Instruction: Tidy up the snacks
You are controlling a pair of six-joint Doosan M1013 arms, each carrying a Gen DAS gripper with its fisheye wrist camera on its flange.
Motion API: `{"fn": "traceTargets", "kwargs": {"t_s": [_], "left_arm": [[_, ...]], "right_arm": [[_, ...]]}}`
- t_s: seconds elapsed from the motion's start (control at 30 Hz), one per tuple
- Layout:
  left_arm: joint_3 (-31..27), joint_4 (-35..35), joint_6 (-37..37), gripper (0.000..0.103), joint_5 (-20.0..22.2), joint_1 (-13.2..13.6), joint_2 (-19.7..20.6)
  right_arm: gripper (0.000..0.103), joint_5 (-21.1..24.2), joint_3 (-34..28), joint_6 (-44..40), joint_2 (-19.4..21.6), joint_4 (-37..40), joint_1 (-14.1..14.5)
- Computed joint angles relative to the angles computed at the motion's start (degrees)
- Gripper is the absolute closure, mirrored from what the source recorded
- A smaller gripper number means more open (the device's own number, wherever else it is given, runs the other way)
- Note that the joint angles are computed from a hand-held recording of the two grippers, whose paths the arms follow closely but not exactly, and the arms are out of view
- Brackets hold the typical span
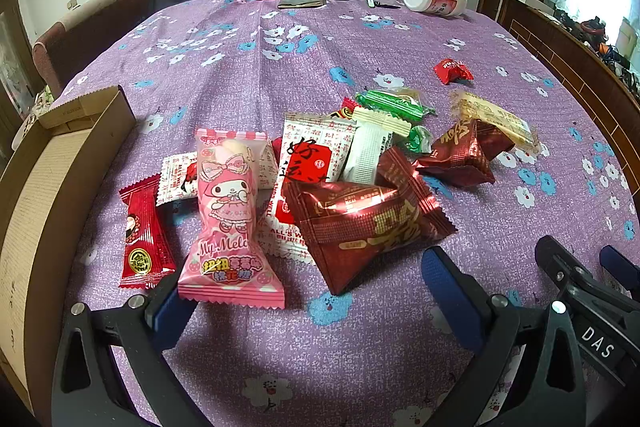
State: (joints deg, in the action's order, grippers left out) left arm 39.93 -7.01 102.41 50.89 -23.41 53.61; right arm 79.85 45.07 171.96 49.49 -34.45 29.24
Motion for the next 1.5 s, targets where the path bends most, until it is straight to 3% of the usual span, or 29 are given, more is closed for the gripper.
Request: {"fn": "traceTargets", "kwargs": {"t_s": [0.53, 0.83, 1.0, 1.1, 1.23, 1.4, 1.5], "left_arm": [[-0.07, -0.1, 0.21, 0.0, 0.13, 0.01, 0.03], [-2.62, -2.5, 6.41, 0.0, 6.46, 0.61, 0.81], [1.58, -5.4, 11.62, 0.0, 7.08, 1.5, -1.62], [4.7, -11.73, 14.57, 0.001, 6.27, 2.8, -3.54], [13.41, -19.84, 22.02, 0.001, -2.93, 4.34, -8.91], [24.96, -37.19, 40.54, 0.001, -17.66, 6.98, -16.36], [27.33, -44.47, 46.49, 0.0, -22.27, 8.32, -18.19]], "right_arm": [[0.001, -0.04, 0.13, 0.06, -0.06, -0.02, 0.01], [0.001, -0.05, 0.16, 0.03, -0.08, -0.01, 0.0], [0.001, -0.05, 0.18, 0.04, -0.09, -0.02, 0.0], [0.001, -0.05, 0.14, 0.04, -0.07, -0.01, 0.0], [0.001, -0.03, 0.09, 0.03, -0.05, -0.01, 0.0], [0.001, -0.46, 0.86, -0.45, -0.6, 0.56, 0.01], [0.001, -0.7, 0.48, -2.12, -0.56, 2.71, -0.68]]}}
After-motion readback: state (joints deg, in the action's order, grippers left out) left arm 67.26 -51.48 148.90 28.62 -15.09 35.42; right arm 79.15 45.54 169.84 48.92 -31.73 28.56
